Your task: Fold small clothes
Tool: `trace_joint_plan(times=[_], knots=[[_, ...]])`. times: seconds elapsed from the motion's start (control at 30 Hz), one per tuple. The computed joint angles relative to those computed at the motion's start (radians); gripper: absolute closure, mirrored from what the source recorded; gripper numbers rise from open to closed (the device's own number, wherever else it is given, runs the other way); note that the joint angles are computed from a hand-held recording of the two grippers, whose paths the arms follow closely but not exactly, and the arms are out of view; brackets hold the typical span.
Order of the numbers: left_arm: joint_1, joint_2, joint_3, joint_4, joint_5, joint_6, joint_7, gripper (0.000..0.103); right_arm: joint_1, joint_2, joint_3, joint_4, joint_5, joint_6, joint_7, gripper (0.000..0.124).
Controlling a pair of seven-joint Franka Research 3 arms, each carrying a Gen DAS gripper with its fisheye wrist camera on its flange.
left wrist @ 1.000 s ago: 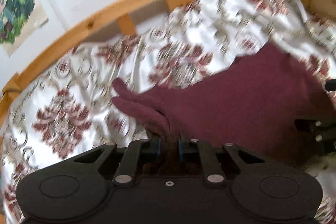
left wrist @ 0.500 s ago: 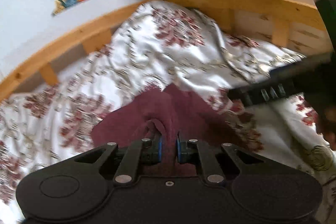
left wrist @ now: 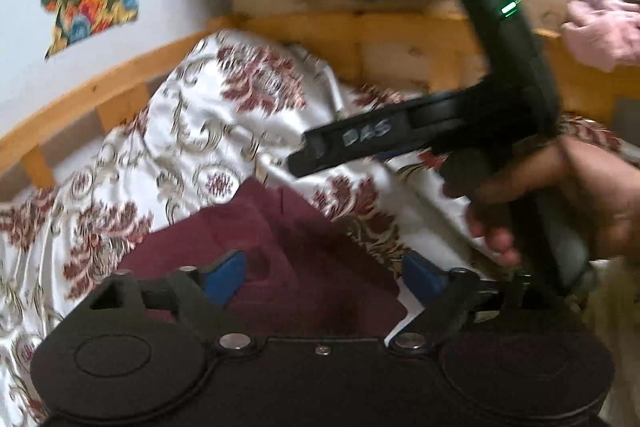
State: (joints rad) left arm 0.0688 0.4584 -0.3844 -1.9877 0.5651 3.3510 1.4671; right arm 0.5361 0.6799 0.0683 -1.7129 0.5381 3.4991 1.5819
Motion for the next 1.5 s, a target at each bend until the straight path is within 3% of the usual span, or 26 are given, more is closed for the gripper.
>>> trace_joint_plan(times=[0.1,0.17,0.23,0.3,0.33,0.4,0.47,0.57,0.63,0.77,1.0,1.2,1.3,1.5], knots=[[-0.014,-0.038,0.042,-0.047,0.018,0.052,0.014,0.009,-0.077,0.021,0.091,0.011,-0.082,0.018,0.031,0.021],[-0.104,-0.060,0.156,-0.079,-0.014,0.096,0.043,0.008,-0.123,0.039,0.144,0.025,-0.140,0.011,0.056,0.023],[-0.181,-0.063,0.248,-0.096,-0.061,0.101,0.081,0.009,-0.217,0.073,0.251,0.044,-0.239,-0.001,0.100,0.029],[-0.283,-0.054,0.355,-0.112,-0.154,0.114,0.128,0.013,-0.285,0.107,0.329,0.067,-0.320,-0.025,0.137,0.034],[-0.313,-0.045,0.386,-0.116,-0.197,0.118,0.145,0.017,-0.285,0.116,0.332,0.081,-0.333,-0.041,0.146,0.037],[-0.317,-0.025,0.395,-0.120,-0.241,0.137,0.157,0.026,-0.239,0.124,0.283,0.116,-0.321,-0.082,0.151,0.043],[-0.289,-0.009,0.369,-0.111,-0.251,0.128,0.154,0.046,-0.183,0.137,0.223,0.159,-0.288,-0.128,0.153,0.049],[-0.277,0.009,0.357,-0.100,-0.251,0.142,0.169,0.057,-0.082,0.166,0.104,0.230,-0.228,-0.196,0.163,0.061],[-0.292,0.008,0.368,-0.105,-0.265,0.157,0.185,0.064,-0.010,0.191,0.015,0.279,-0.204,-0.243,0.175,0.085],[-0.274,0.010,0.347,-0.117,-0.276,0.184,0.184,0.074,0.092,0.200,-0.113,0.282,-0.187,-0.218,0.194,0.110],[-0.146,0.033,0.232,-0.106,-0.136,0.245,0.087,0.078,0.315,0.182,-0.383,0.216,-0.055,-0.119,0.148,0.117],[-0.134,0.080,0.206,-0.061,-0.035,0.240,0.056,0.078,0.507,0.199,-0.636,0.160,0.042,-0.236,0.184,0.117],[-0.125,0.097,0.196,-0.049,0.006,0.235,0.040,0.076,0.535,0.194,-0.676,0.134,0.018,-0.281,0.235,0.117],[0.009,0.126,0.083,-0.016,0.156,0.202,-0.107,0.069,0.512,0.190,-0.658,0.131,-0.055,-0.300,0.295,0.117]])
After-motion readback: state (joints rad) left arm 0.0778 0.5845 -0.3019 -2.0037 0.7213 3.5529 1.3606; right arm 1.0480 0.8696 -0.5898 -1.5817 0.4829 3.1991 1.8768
